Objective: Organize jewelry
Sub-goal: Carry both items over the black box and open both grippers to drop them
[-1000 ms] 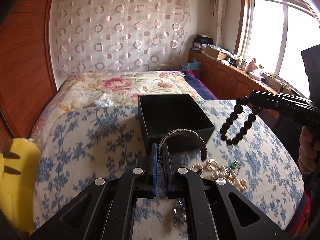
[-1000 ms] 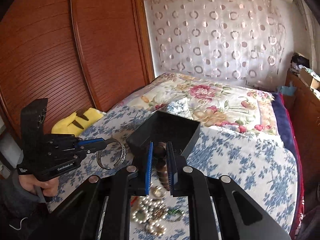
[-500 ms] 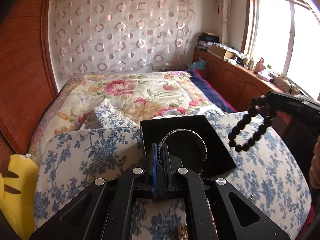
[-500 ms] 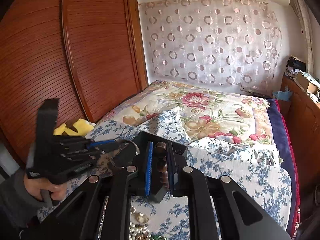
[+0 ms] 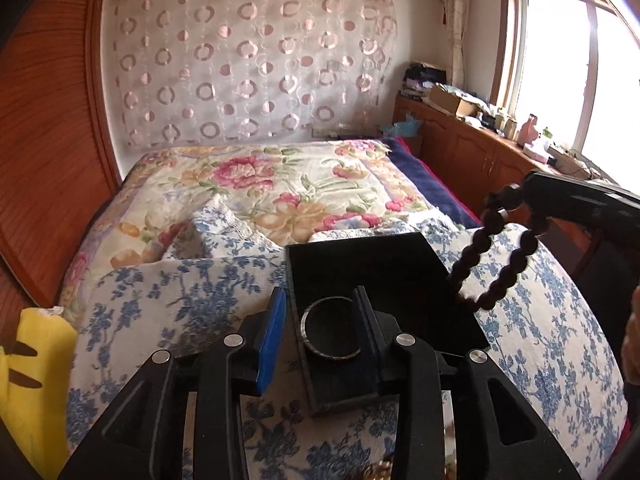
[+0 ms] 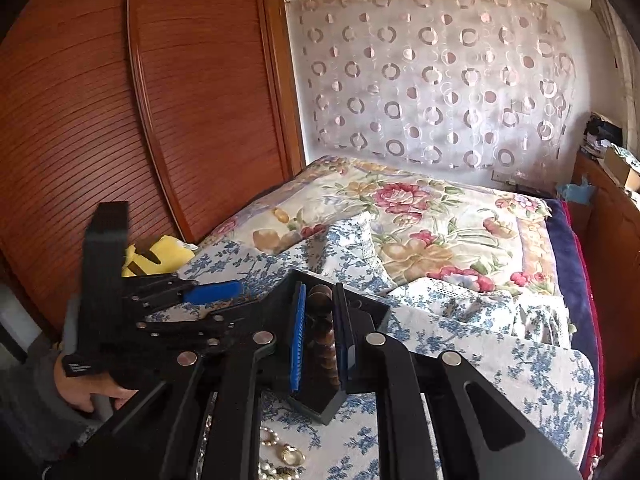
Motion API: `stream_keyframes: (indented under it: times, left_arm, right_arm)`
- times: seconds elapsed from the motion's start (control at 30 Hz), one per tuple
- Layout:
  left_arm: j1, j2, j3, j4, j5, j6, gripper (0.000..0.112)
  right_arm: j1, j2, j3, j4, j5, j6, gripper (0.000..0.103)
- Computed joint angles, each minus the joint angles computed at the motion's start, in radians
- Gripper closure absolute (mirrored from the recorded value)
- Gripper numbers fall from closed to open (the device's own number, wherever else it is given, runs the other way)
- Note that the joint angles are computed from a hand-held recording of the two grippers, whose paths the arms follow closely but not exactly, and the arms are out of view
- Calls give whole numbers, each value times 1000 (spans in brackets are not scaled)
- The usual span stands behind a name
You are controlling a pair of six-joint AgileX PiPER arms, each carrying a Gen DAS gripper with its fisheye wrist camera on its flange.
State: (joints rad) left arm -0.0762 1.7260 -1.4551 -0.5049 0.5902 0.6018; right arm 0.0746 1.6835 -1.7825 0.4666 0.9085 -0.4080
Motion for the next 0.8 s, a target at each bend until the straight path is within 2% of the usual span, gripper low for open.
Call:
stream_keyframes:
  times: [0.33, 0.53, 0.63, 0.7, 0.8]
  left_arm:
    - [128, -140, 146, -155, 9, 204, 75]
    - [165, -169, 182, -191, 24, 248, 75]
    - [171, -181, 206, -214, 32, 277, 74]
    - [173, -191, 222, -227, 36, 292, 73]
    - [173, -209, 262, -251, 39, 322, 72]
  right_arm:
    - [65, 91, -65, 4, 8, 40, 88]
    - [86, 133, -93, 20, 31, 62, 88]
    - [98, 149, -108, -45, 35, 116, 87]
    - [94, 147, -88, -63, 23, 119, 68]
    - [68, 120, -32, -51, 2, 99, 67]
